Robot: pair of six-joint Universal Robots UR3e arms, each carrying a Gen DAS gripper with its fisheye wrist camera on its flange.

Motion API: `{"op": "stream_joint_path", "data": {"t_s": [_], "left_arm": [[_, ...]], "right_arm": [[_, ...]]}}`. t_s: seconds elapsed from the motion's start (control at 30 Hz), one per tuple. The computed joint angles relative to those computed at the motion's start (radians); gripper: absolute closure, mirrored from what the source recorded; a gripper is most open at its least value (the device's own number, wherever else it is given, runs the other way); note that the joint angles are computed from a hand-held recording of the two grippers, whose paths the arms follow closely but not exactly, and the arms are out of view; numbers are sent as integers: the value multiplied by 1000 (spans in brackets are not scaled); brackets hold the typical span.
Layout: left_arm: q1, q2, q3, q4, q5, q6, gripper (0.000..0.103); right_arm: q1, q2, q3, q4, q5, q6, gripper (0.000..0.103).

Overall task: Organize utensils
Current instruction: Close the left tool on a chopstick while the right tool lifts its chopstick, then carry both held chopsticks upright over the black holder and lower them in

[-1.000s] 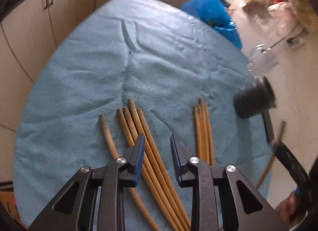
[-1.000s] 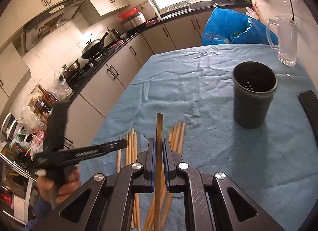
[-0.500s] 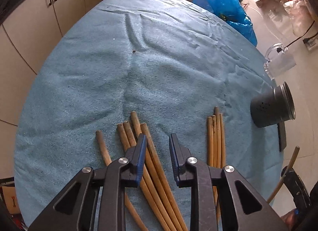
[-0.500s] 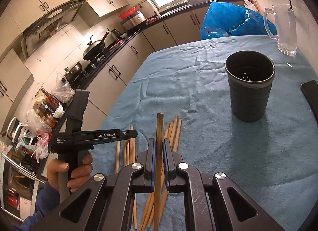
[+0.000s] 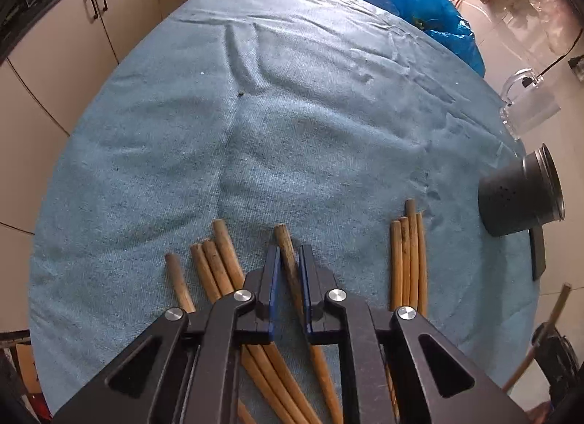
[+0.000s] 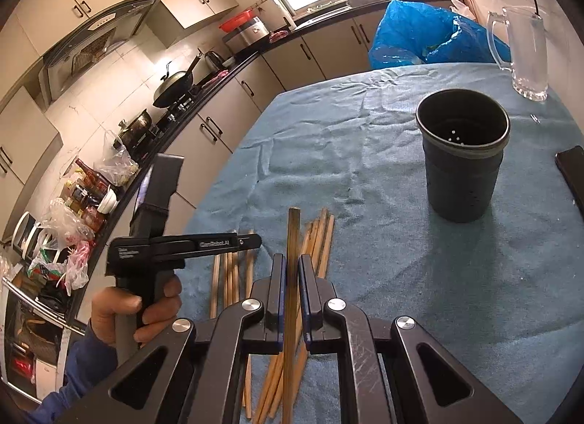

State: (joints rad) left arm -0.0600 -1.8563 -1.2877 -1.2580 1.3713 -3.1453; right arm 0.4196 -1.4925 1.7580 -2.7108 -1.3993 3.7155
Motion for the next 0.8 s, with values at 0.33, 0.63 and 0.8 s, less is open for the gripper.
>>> {"op": "stream_joint_path", "data": {"t_s": [0.33,0.63,0.8], "left_arm": [[35,301,-218,171,-124,15,95],[63,573,-329,240,-171,27,96],[76,633,-338,241,-189,43,96]], "right_arm": [[58,-51,17,-59,-122,-6,95],[150,-100,54,-152,-270,-18,95],[158,-120,56,-156,-294,-19,95]]}}
